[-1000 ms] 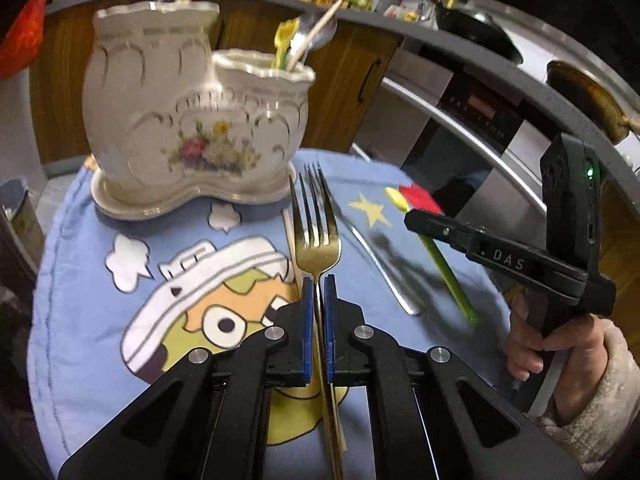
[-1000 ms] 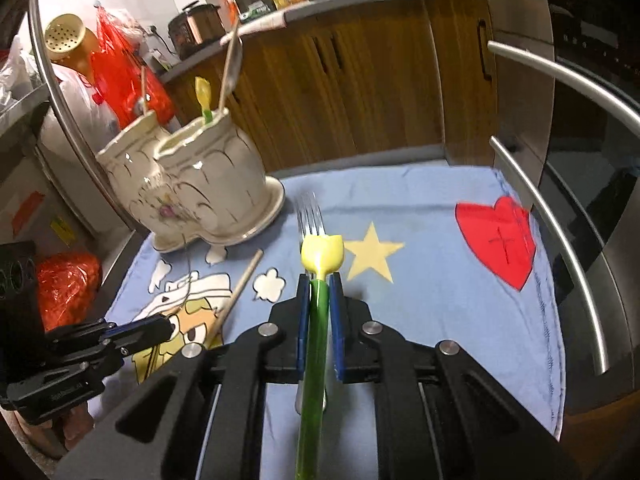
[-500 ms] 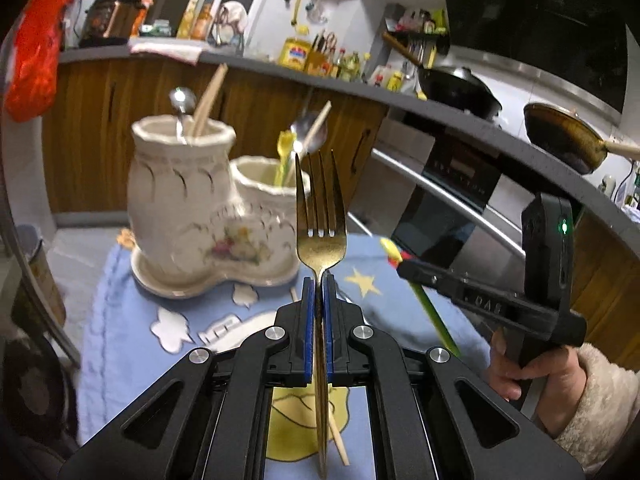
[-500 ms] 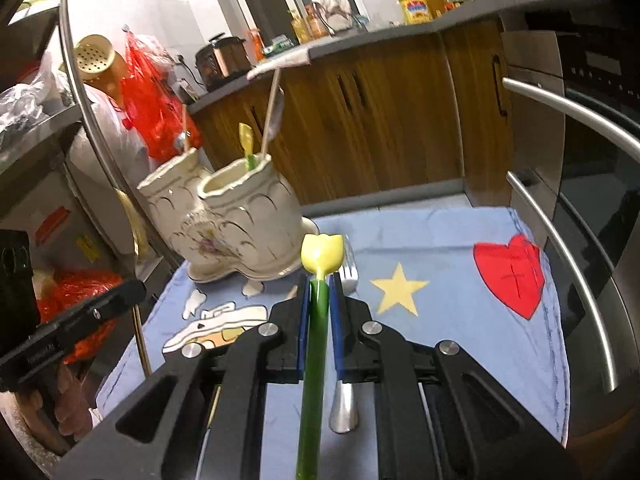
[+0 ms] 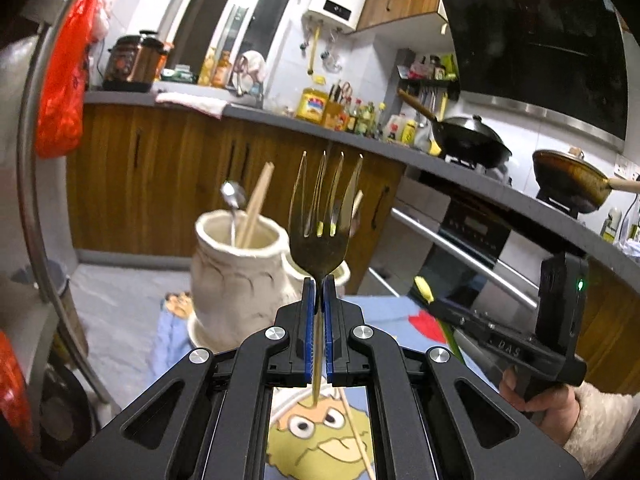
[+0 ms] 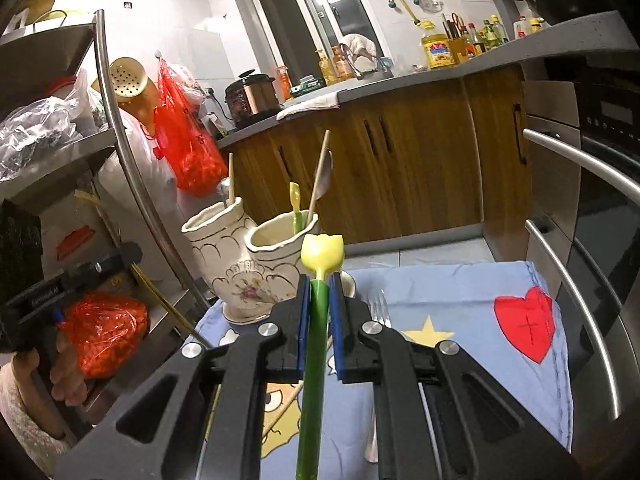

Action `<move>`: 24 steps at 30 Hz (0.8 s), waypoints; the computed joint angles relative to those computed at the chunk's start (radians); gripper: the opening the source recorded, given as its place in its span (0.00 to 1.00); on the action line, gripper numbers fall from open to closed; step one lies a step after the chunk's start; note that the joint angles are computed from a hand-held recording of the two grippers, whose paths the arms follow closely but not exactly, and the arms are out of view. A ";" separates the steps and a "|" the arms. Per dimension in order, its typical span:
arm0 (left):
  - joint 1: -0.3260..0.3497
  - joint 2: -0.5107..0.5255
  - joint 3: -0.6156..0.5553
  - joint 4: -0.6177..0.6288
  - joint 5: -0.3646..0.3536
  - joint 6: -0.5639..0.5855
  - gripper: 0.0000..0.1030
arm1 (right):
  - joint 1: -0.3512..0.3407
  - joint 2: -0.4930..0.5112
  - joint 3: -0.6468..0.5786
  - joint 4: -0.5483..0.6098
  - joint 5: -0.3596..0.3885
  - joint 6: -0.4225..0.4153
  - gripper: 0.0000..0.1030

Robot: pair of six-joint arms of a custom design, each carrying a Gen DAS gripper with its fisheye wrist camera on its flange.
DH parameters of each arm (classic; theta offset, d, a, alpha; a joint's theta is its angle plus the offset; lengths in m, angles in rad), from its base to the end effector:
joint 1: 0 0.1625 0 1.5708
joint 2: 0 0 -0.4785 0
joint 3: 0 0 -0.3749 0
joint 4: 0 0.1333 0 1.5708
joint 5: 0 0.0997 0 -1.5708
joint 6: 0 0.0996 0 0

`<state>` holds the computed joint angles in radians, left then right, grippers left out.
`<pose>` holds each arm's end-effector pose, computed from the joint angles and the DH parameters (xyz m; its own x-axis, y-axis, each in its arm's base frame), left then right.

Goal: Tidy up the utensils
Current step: 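Lift the gold fork and green spoon and carry them over the holder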

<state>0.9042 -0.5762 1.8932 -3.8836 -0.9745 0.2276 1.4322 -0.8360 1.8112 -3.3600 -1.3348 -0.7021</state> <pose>-0.2339 -0.6033 0.0992 -0.8415 0.2340 -0.4869 0.5401 0.3845 -0.7486 0.0625 -0.6852 0.2132 -0.8144 -0.4652 0.3470 -0.5646 0.4972 -0.6588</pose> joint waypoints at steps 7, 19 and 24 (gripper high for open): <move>0.003 -0.062 -0.025 0.061 -0.007 0.006 0.05 | 0.044 0.023 -0.089 0.099 0.007 0.006 0.10; 0.007 -0.089 -0.194 0.089 0.003 0.114 0.05 | 0.126 0.144 -0.333 0.155 0.089 0.082 0.10; 0.016 -0.042 -0.287 0.067 0.030 0.185 0.05 | 0.140 0.210 -0.426 0.123 0.114 0.116 0.10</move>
<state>0.9197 -0.6180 1.6060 -3.8169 -0.9450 0.4131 1.5722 -0.6257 1.3855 -3.2370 -1.2207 -0.5859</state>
